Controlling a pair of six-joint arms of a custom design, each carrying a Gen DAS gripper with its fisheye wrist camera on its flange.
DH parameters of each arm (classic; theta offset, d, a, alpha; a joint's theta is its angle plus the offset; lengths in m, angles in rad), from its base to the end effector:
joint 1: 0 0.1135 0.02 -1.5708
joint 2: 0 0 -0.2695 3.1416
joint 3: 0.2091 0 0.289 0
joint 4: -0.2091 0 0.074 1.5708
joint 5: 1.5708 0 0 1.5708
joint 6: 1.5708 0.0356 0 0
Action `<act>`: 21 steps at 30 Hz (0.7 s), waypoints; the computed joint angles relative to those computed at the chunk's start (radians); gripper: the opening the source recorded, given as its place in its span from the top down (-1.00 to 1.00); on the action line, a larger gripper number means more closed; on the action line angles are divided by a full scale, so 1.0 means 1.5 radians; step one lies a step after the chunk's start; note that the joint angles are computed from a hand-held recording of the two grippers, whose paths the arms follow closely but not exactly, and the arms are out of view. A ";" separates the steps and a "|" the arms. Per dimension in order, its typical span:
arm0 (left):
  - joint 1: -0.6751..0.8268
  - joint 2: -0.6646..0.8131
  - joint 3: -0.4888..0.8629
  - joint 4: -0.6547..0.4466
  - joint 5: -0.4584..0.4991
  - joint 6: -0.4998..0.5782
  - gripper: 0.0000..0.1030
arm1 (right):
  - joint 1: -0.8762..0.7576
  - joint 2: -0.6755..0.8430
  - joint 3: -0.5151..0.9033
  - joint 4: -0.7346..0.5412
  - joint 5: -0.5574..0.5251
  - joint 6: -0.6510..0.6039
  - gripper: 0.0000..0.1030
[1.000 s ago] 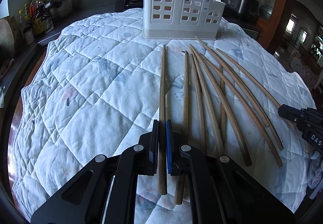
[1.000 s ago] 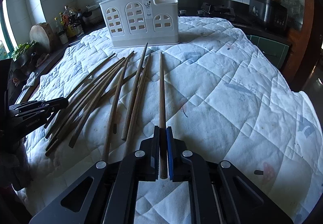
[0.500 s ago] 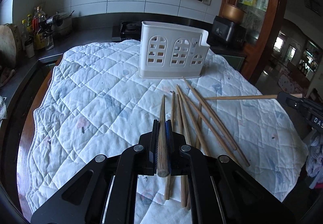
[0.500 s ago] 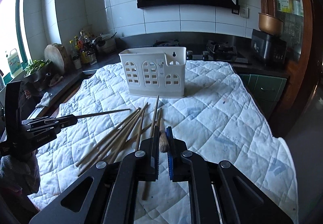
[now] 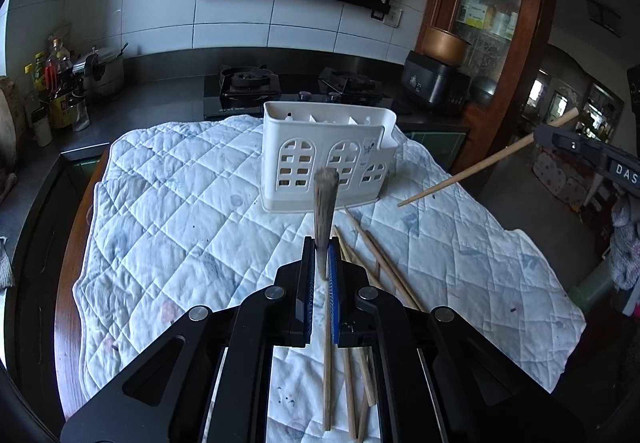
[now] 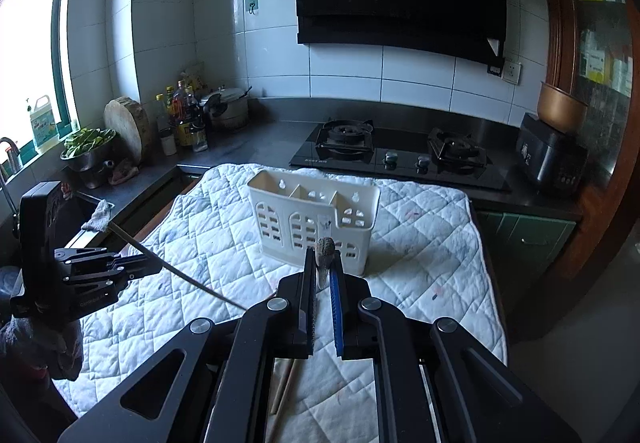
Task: Organize utensils
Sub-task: 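Carry the left chopstick into the holder while the right tool drops its chopstick in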
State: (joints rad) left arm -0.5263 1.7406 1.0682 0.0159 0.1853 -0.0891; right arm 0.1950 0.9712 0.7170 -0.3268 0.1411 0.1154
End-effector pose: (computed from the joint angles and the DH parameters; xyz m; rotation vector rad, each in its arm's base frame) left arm 0.3516 -0.2118 0.1834 0.5928 2.1905 -0.5385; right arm 0.2442 0.0431 0.2630 -0.0036 2.1454 0.0292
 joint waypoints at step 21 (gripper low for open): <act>-0.009 0.184 0.502 -0.169 -0.077 0.013 0.90 | -0.127 0.364 0.353 -0.071 -0.083 -0.048 0.87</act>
State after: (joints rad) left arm -0.5398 2.0167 1.8219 -0.2383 0.0704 -0.0692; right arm 0.0041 1.5170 1.2470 -0.4338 0.0165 0.0437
